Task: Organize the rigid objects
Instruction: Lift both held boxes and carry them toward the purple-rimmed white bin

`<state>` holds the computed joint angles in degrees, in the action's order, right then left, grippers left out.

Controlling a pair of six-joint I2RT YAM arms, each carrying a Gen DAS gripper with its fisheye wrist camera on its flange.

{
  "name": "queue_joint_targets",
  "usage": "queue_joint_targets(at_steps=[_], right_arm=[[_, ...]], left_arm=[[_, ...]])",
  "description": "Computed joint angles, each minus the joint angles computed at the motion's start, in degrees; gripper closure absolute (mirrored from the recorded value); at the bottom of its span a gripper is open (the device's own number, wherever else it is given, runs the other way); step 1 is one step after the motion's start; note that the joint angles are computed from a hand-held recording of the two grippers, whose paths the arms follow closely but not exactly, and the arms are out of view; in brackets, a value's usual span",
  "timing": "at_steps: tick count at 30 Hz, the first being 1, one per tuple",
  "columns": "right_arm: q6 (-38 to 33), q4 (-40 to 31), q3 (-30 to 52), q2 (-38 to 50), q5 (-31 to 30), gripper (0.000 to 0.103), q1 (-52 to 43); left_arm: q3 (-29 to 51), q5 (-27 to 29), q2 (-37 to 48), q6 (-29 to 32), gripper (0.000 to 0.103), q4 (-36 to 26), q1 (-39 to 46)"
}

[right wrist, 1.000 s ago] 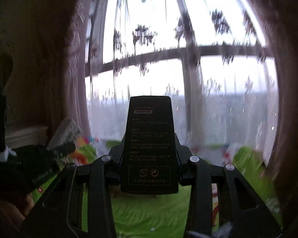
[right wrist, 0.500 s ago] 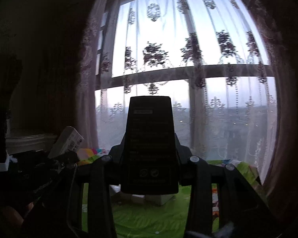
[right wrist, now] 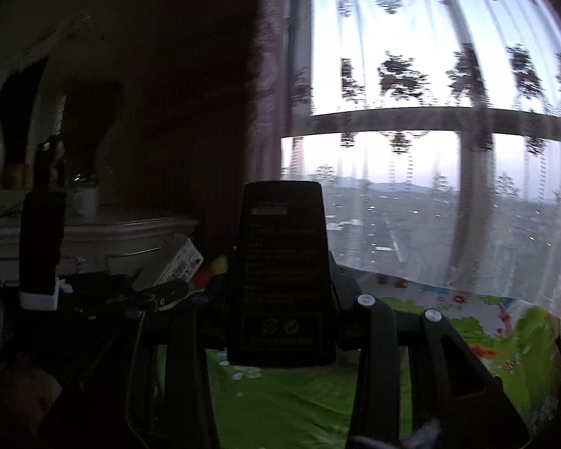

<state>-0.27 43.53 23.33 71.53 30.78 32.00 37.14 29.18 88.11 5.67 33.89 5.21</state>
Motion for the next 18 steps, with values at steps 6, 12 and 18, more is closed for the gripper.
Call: queue_joint_targets(at_steps=[6,12,18], right_arm=[[-1.17,-2.29,4.79,4.56,-4.48,0.06,2.26],[-3.15,-5.34,11.07,12.22,-7.95,0.06,6.72],[-7.8,-8.04,18.21,20.16,-11.17,0.06,10.65]], left_arm=[[-1.51,2.66,-0.22,0.1,0.077,1.61,7.2],[-1.47,4.5,2.24,2.38,0.077,0.03,14.4],[0.91,4.7,7.2,3.73,0.077,-2.38,21.06]])
